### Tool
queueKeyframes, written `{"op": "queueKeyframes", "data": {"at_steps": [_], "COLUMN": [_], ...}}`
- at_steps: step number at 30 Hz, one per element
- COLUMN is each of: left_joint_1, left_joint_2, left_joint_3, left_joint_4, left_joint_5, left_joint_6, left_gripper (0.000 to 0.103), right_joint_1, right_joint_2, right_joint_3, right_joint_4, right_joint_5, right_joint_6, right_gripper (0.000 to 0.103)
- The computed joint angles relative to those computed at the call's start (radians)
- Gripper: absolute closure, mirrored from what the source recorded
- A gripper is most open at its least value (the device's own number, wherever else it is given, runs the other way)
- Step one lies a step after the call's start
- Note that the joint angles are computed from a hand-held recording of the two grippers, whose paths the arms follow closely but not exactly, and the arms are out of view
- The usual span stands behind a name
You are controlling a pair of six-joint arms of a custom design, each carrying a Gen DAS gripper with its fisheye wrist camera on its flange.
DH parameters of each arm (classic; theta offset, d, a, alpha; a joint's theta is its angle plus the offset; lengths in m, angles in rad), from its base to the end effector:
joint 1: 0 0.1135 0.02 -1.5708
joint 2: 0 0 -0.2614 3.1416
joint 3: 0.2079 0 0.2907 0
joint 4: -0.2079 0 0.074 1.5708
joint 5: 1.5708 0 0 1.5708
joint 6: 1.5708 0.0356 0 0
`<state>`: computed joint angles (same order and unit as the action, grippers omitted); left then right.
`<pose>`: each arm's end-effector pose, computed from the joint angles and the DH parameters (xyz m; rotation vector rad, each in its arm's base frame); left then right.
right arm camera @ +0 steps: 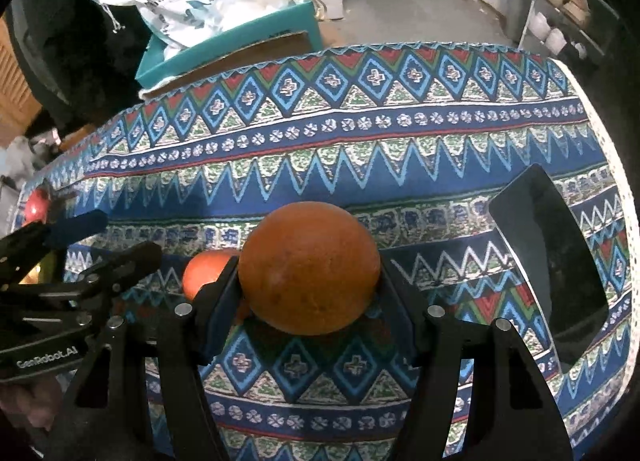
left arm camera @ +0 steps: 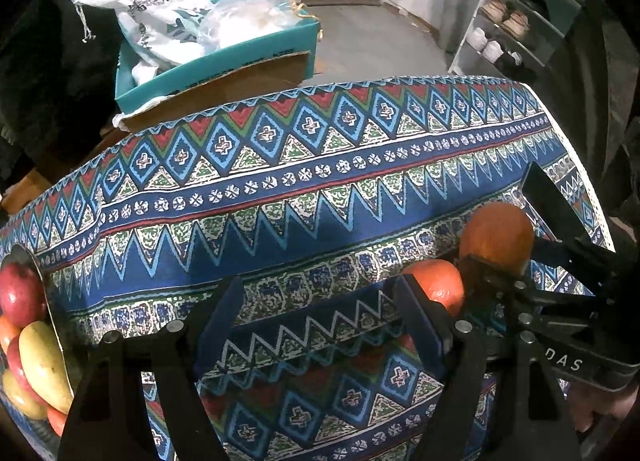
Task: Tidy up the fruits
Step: 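Grasp the large orange with the right gripper while the left gripper grasps the small orange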
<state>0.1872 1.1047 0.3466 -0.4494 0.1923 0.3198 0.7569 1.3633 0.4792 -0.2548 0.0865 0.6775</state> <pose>0.1870 0.0285 0.0932 0.2300 2.7307 -0.1296 0.1756 0.1617 0.0879 -0.0829 2.7428 0.3061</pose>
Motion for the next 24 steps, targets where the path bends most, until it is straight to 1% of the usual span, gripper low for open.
{"op": "queueKeyframes", "data": {"at_steps": [4, 8, 11, 17, 20, 24], "left_joint_1": [0.004, -0.005, -0.039, -0.152, -0.228, -0.324], "left_joint_2": [-0.007, -0.018, -0.034, -0.063, -0.07, -0.028], "left_joint_3": [0.004, 0.009, 0.004, -0.016, -0.029, -0.041], "left_joint_4": [-0.011, -0.026, -0.028, -0.026, -0.016, 0.032], "left_joint_5": [0.016, 0.045, 0.049, 0.05, 0.035, -0.012], "left_joint_6": [-0.017, -0.045, -0.07, -0.148, -0.186, -0.229], "left_gripper": [0.023, 0.023, 0.023, 0.023, 0.023, 0.023], "right_joint_1": [-0.02, -0.046, -0.068, -0.128, -0.139, -0.174], "right_joint_2": [-0.044, -0.128, -0.206, -0.342, -0.373, -0.443], "right_joint_3": [-0.024, -0.051, -0.076, -0.123, -0.138, -0.171], "right_joint_4": [-0.015, -0.061, -0.114, -0.221, -0.256, -0.289], "right_joint_5": [-0.003, 0.01, 0.027, 0.06, 0.083, 0.073], "right_joint_6": [-0.003, 0.0, 0.001, -0.002, -0.001, -0.017], "right_gripper": [0.037, 0.037, 0.037, 0.037, 0.037, 0.037]}}
